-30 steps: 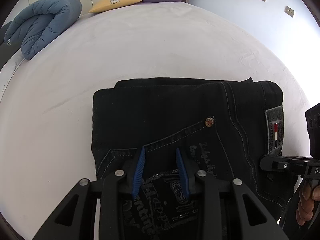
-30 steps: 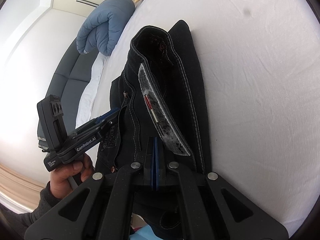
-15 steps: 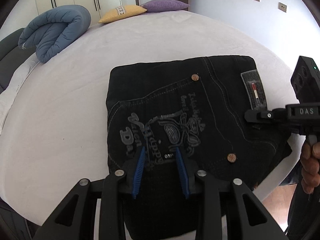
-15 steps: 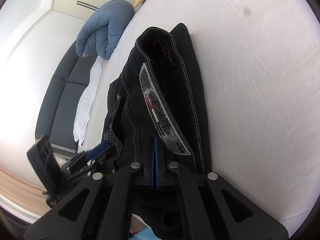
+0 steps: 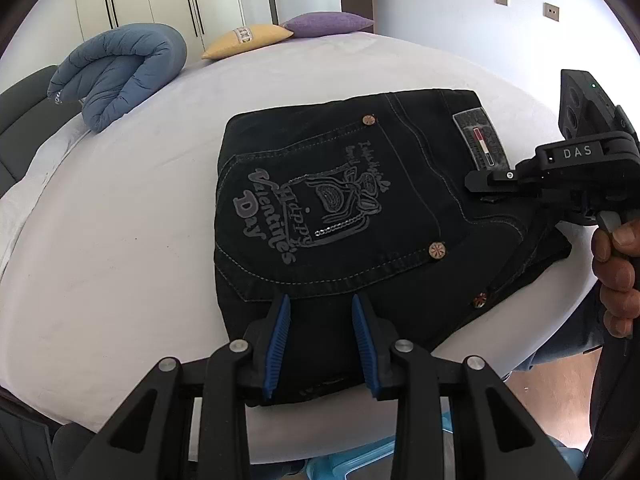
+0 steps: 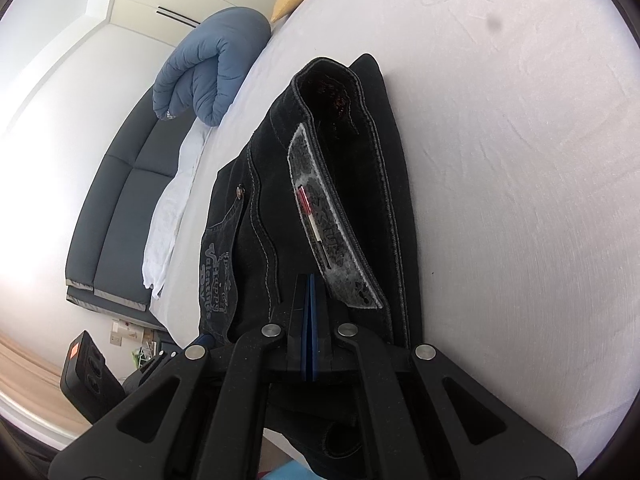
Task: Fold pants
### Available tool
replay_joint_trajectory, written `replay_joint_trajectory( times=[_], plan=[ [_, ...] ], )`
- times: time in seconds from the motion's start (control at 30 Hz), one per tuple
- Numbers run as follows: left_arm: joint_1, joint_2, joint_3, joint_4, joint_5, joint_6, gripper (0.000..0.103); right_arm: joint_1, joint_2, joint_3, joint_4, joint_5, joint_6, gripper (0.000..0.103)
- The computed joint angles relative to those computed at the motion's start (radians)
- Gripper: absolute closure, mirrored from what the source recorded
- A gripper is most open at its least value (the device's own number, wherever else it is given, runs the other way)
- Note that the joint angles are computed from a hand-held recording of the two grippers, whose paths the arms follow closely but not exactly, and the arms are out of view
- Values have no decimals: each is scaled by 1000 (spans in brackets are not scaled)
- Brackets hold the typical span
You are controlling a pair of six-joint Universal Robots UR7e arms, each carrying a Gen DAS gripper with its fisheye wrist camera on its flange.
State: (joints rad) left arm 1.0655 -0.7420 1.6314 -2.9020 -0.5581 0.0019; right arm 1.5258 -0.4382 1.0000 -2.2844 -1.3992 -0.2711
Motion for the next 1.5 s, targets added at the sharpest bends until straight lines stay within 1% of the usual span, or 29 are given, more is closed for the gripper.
replay_joint_trajectory(
  times=[0.07, 0.2, 0.27, 0.3, 0.33, 0.37, 0.4, 0.43, 0.47, 0.5, 0.53, 0.57, 0.63, 0.67, 0.7, 0.73, 0.77, 0.8, 0.9, 0.97, 1.0, 1.07, 1.17, 1.2, 1.23, 1.3, 1.37, 1.43, 1.5],
  plan=[
    [2, 5, 7, -31, -1, 27, 68, 0, -4, 12, -17, -2, -18, 103],
    [15, 1, 10, -51, -36, 9, 68, -3, -17, 55, -65, 8, -62, 103],
    [12, -6, 9, -39, -34, 7, 69, 1, -21, 52, -59, 3, -52, 103],
    [9, -14, 11, -28, -38, 0, 69, 11, -28, 47, -43, -17, -33, 103],
    [6, -30, 13, -3, -50, -26, 68, 19, -40, 55, -40, -25, -20, 98],
    [4, -53, 12, 37, -66, -73, 62, 25, -60, 74, -52, -23, -14, 95],
    [1, -70, 19, 36, -70, -98, 39, 26, -85, 102, -74, 3, -24, 91],
    [-4, -84, 28, -7, -70, -103, 15, 26, -110, 131, -102, 35, -40, 86],
    [-12, -93, 42, -92, -64, -86, 7, 27, -133, 156, -137, 44, -50, 71],
    [-18, -100, 50, -179, -60, -56, 0, 29, -144, 165, -162, 33, -45, 54],
    [-19, -108, 46, -224, -62, -36, 0, 29, -152, 172, -193, 17, -28, 17],
    [-11, -113, 29, -227, -69, -31, 0, 27, -153, 171, -218, 2, -7, 8],
    [18, -125, -20, -118, -103, -84, 0, 13, -129, 104, -158, -9, 45, 9],
    [37, -128, -45, -60, -129, -113, 0, 8, -106, 54, -105, -32, 97, 9],
    [59, -131, -74, 15, -162, -153, 0, 2, -83, 4, -57, -40, 140, 9],
    [82, -131, -104, 89, -204, -188, 0, -6, -66, -31, -16, -23, 162, 10],
    [102, -132, -124, 148, -240, -212, 0, -9, -51, -62, 18, -14, 167, 13],
    [124, -126, -158, 217, -276, -232, 0, -6, -32, -100, 54, -29, 158, 15],
    [152, -104, -217, 318, -330, -244, 1, 6, 9, -175, 144, -65, 116, 25],
    [174, -85, -264, 391, -386, -249, 1, 15, 51, -249, 213, -111, 120, 43],
    [187, -73, -288, 426, -419, -259, 3, 12, 73, -286, 238, -105, 132, 47],
    [191, -59, -307, 451, -420, -264, 4, 9, 110, -360, 296, -89, 157, 53],
    [189, -36, -338, 481, -429, -234, 6, 17, 168, -472, 386, -105, 152, 56],
    [189, -29, -351, 493, -438, -229, 13, 21, 184, -502, 407, -118, 144, 56],
    [191, -23, -364, 504, -450, -227, 23, 24, 191, -514, 418, -128, 136, 59],
    [195, -11, -391, 528, -488, -230, 38, 28, 219, -564, 445, -139, 129, 64],
    [191, 3, -418, 562, -476, -238, 46, 33, 227, -580, 449, -149, 123, 69],
    [186, 11, -430, 576, -467, -245, 54, 38, 188, -502, 394, -165, 100, 73],
    [178, 10, -426, 565, -449, -248, 68, 53, 161, -441, 332, -198, 64, 76]
  ],
)
